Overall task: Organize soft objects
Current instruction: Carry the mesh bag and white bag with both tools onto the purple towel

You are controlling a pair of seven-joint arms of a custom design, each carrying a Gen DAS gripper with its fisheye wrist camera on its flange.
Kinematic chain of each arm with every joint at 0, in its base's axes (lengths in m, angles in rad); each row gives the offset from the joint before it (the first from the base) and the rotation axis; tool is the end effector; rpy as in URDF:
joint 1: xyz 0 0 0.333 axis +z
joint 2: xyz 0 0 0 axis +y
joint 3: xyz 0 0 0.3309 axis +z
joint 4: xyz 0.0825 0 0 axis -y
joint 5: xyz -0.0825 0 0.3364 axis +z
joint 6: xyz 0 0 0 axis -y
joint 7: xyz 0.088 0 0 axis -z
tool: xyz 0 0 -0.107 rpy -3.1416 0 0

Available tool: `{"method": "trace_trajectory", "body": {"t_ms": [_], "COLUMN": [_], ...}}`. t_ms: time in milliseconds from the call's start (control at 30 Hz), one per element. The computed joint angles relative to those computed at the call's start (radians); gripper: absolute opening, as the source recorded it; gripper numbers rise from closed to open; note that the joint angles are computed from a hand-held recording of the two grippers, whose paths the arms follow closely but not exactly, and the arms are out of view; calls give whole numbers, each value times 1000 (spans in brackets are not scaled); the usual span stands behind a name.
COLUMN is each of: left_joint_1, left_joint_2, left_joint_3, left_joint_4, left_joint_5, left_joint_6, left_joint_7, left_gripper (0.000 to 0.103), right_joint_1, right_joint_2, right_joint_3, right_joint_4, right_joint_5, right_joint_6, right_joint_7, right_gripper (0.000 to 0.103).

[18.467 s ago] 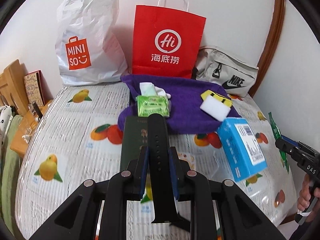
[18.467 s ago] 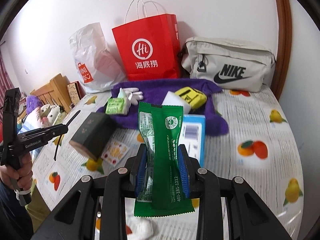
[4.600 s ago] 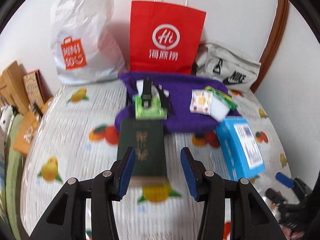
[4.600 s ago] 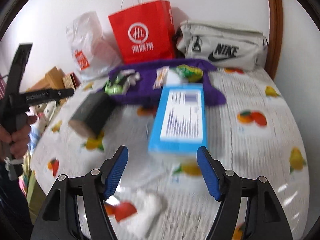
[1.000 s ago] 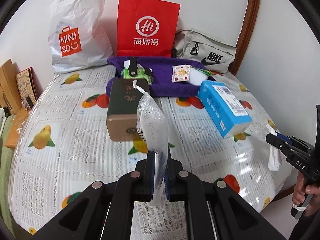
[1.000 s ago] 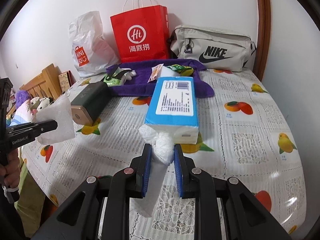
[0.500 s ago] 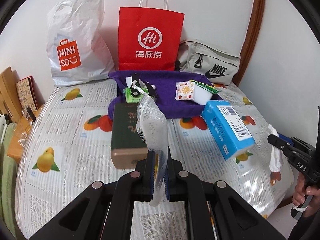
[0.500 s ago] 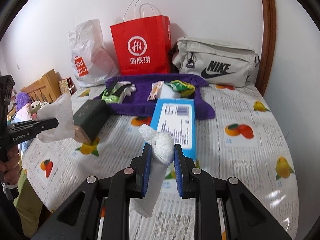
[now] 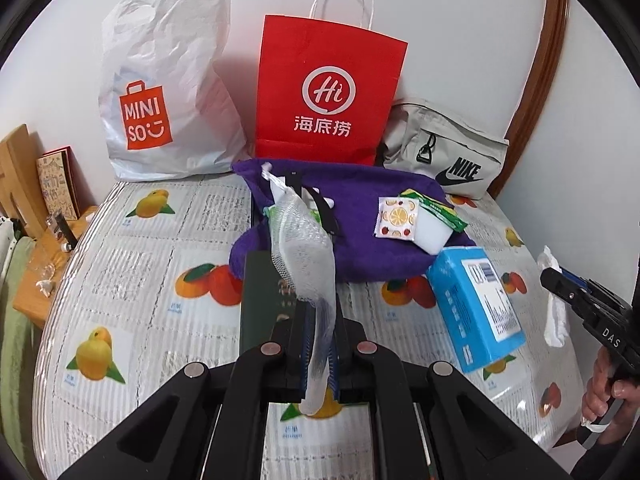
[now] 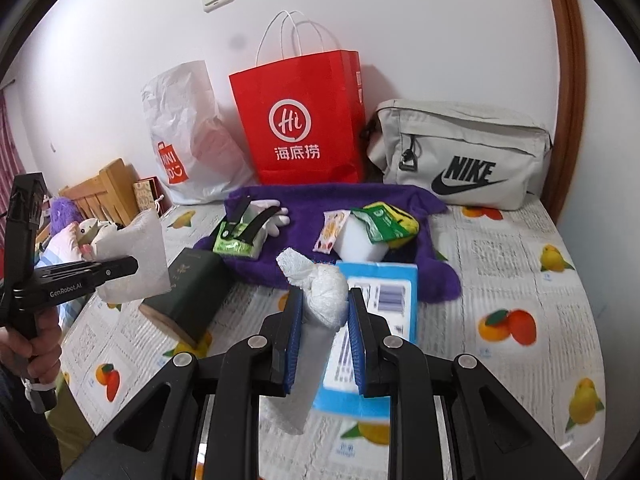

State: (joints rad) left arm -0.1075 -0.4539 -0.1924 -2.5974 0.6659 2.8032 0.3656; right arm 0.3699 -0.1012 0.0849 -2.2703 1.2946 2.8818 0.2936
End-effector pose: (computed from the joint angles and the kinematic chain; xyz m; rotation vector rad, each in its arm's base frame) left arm 0.3600 -0.1499 0.5086 -2.0529 1.4618 -0.7657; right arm 0.4605 0.1648 0.4915 -1.9671 1.0741 -0.3372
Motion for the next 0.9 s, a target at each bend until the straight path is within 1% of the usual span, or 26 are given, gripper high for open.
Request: {"method": "trace_trajectory", "body": {"t_ms": [433, 767, 900], "left_joint_1": [35, 63, 56], "left_joint_2": [102, 186, 230], "left_joint_3": [16, 27, 40], "left_joint_4": [87, 151, 184], "left_joint_5": [16, 31, 11], "left_joint_6": [31, 68, 79], "left_joint_7": [37, 40, 75], "left_gripper": [8, 8, 8], "right_joint_1": [-11, -27, -33], "right_joint_2": [125, 206, 254], "right_joint_3": [22, 41, 49], "right_joint_4": [145, 257, 313], "right_joint_5": [-105, -174, -222], "right_joint_6": [5, 41, 58], "right_joint_7": [76, 98, 128], "right_gripper": [22, 22, 22]}}
